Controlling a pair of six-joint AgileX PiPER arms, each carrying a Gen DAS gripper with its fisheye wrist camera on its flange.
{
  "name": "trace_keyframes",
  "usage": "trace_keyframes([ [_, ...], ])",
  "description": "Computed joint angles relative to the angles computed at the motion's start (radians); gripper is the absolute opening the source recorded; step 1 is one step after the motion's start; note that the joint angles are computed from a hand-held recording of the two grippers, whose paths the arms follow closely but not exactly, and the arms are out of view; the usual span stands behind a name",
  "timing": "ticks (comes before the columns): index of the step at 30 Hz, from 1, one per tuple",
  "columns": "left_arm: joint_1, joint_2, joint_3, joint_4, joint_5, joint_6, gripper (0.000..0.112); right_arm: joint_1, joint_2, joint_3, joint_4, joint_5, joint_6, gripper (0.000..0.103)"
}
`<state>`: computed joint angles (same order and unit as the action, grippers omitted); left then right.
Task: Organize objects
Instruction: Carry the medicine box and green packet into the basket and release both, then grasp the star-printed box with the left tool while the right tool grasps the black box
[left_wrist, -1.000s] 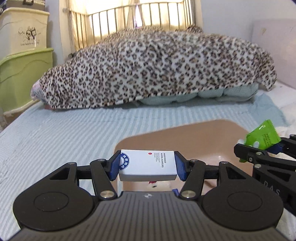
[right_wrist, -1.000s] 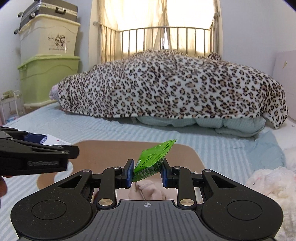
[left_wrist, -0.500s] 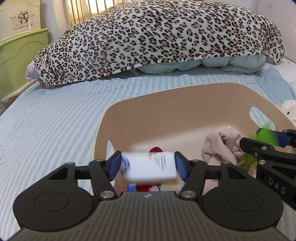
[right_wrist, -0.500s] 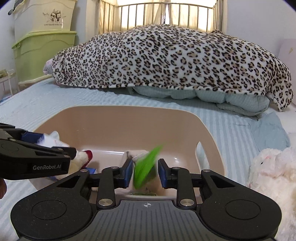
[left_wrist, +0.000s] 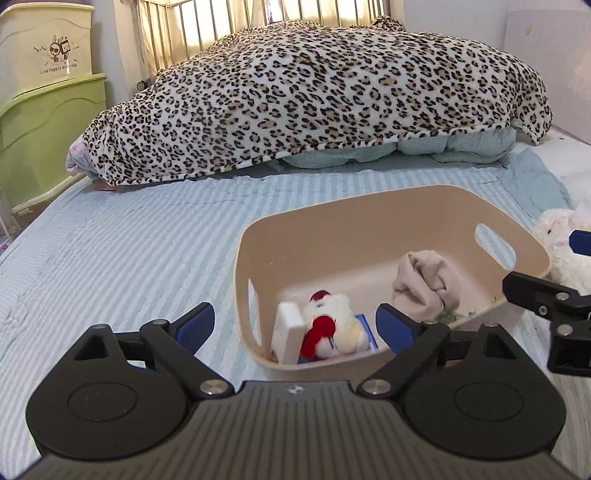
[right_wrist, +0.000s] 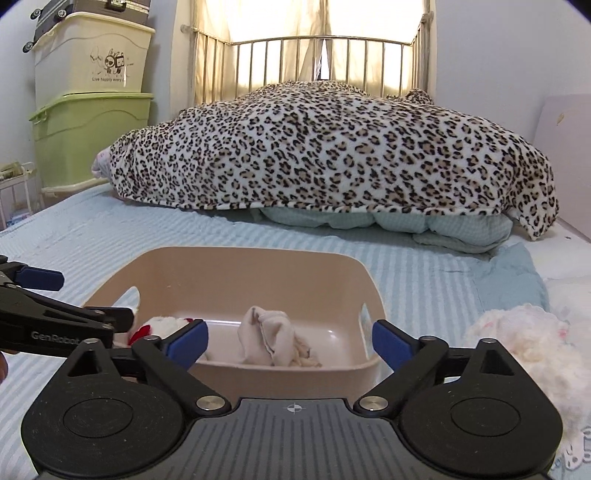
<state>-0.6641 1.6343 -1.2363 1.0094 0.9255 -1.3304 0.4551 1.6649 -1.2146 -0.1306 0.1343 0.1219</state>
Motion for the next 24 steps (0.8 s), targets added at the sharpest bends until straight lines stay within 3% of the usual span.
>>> trace_keyframes([
  [4, -0.031, -0.045, 0.053, -0.017, 0.019, -0.026, 0.095, -0.001, -0.043, 0.066, -0.061, -0.002, 0.070, 0.102],
  [7, -0.052, -0.066, 0.096, -0.025, 0.026, -0.044, 0.095, -0.008, -0.066, 0.116, 0.012, -0.005, 0.010, 0.102],
  [11, -0.059, -0.073, 0.146, -0.046, 0.006, -0.072, 0.095, -0.005, -0.073, 0.167, -0.161, -0.013, 0.177, 0.102],
  [20, -0.055, -0.018, 0.219, -0.043, -0.062, -0.167, 0.095, -0.011, 0.003, 0.181, -0.097, -0.021, 0.114, 0.102],
  [24, -0.039, 0.007, 0.234, -0.045, -0.092, -0.189, 0.095, 0.000, 0.045, 0.175, -0.161, -0.030, 0.163, 0.102],
])
